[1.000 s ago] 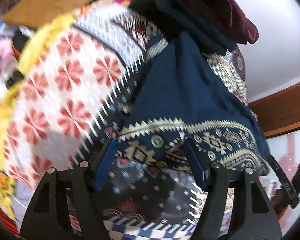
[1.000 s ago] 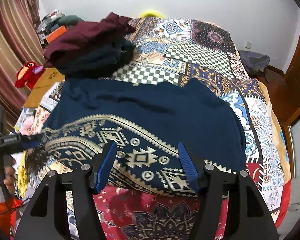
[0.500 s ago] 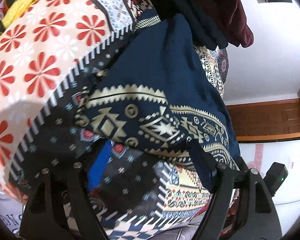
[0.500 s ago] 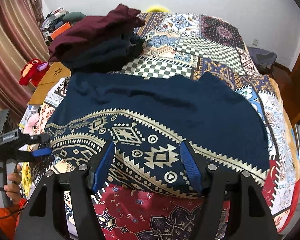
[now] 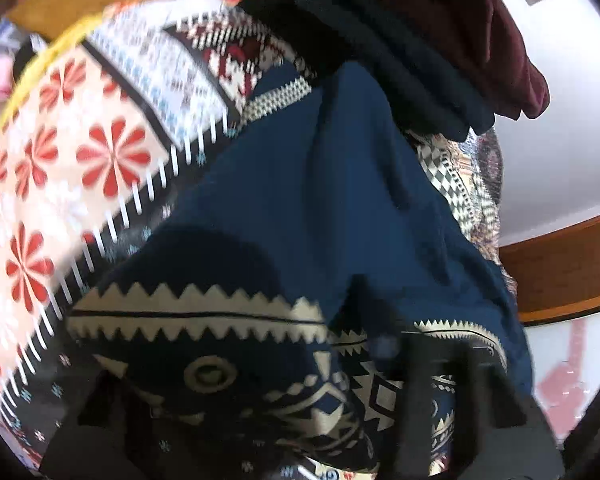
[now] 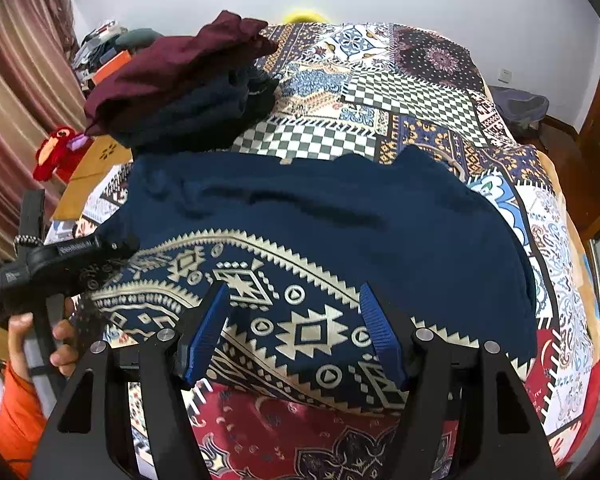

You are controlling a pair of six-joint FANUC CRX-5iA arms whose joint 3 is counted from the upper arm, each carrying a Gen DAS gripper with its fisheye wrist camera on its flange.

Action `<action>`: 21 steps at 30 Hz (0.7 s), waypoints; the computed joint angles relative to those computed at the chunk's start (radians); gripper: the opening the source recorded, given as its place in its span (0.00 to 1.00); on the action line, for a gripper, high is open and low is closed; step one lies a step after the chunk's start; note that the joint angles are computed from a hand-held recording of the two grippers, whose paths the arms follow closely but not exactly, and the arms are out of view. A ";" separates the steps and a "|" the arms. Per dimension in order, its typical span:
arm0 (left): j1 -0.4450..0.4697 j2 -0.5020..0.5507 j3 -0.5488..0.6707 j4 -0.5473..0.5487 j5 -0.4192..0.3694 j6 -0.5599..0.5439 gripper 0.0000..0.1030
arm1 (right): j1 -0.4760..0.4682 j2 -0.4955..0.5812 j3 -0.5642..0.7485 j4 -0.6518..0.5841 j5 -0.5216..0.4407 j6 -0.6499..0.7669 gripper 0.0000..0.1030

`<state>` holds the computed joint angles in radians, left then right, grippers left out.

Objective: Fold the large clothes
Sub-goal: 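Grasp the patterned band of the folded navy hoodie with both grippers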

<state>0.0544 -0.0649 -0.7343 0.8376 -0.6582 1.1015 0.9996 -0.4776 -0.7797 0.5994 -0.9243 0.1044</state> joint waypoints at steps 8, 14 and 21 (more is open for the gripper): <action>0.041 -0.133 -0.072 0.239 -0.045 -0.227 0.17 | -0.030 0.085 0.067 -0.021 0.046 0.070 0.62; 0.056 -0.322 -0.110 0.276 0.022 -0.312 0.16 | -0.065 0.229 0.174 -0.227 0.166 0.307 0.62; 0.042 -0.370 -0.089 0.200 0.045 -0.263 0.16 | -0.117 0.301 0.246 -0.426 0.232 0.494 0.68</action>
